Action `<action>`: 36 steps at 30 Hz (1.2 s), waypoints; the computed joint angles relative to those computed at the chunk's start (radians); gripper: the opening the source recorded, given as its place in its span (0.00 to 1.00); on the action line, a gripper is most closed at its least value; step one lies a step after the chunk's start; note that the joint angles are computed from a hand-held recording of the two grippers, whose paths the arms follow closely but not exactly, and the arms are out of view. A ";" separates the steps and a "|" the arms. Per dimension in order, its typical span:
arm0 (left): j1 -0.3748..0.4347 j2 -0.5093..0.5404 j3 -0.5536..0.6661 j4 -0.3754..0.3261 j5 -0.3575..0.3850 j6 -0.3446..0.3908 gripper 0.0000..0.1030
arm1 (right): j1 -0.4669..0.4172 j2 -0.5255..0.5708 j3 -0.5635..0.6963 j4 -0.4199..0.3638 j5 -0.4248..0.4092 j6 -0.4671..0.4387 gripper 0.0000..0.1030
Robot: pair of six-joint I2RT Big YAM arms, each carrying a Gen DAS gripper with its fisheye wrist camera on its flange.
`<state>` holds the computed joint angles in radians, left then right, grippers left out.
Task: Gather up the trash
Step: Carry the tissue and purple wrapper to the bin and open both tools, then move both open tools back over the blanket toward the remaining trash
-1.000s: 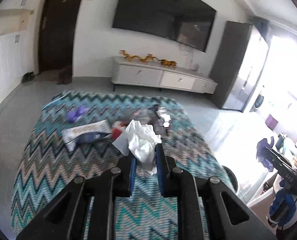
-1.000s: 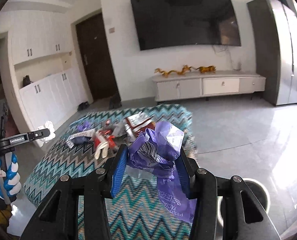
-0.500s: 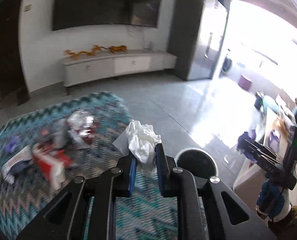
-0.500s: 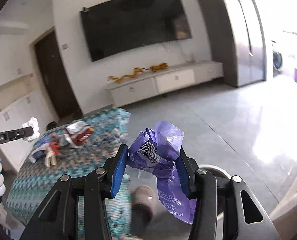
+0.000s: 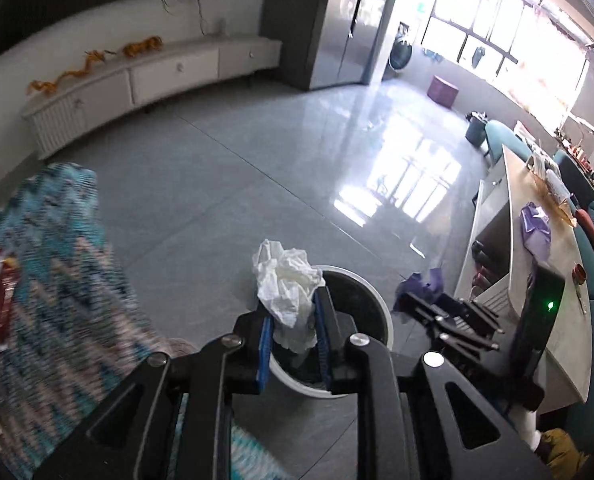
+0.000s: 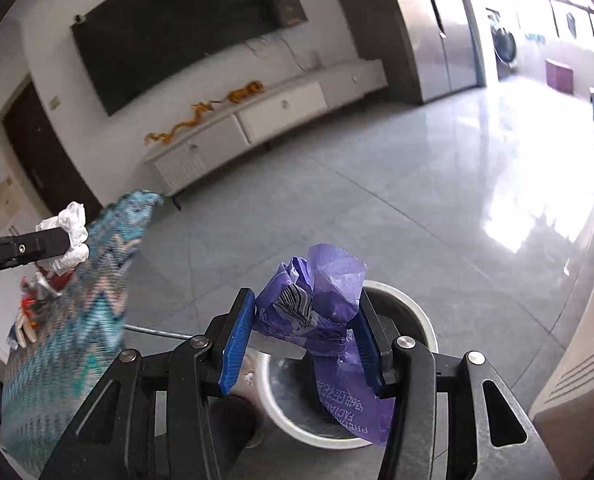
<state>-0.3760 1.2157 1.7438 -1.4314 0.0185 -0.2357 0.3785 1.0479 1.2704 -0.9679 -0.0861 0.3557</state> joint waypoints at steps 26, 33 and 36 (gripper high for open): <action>0.055 -0.011 -0.056 0.126 0.079 -0.080 0.50 | 0.002 0.056 -0.003 -0.013 0.058 0.050 0.61; 0.061 -0.154 -0.017 0.136 -0.081 -0.057 0.50 | 0.131 0.010 0.140 -0.049 0.170 0.062 0.69; 0.102 -0.195 0.021 0.081 -0.057 -0.041 0.50 | 0.211 0.006 0.211 -0.063 0.233 0.066 0.75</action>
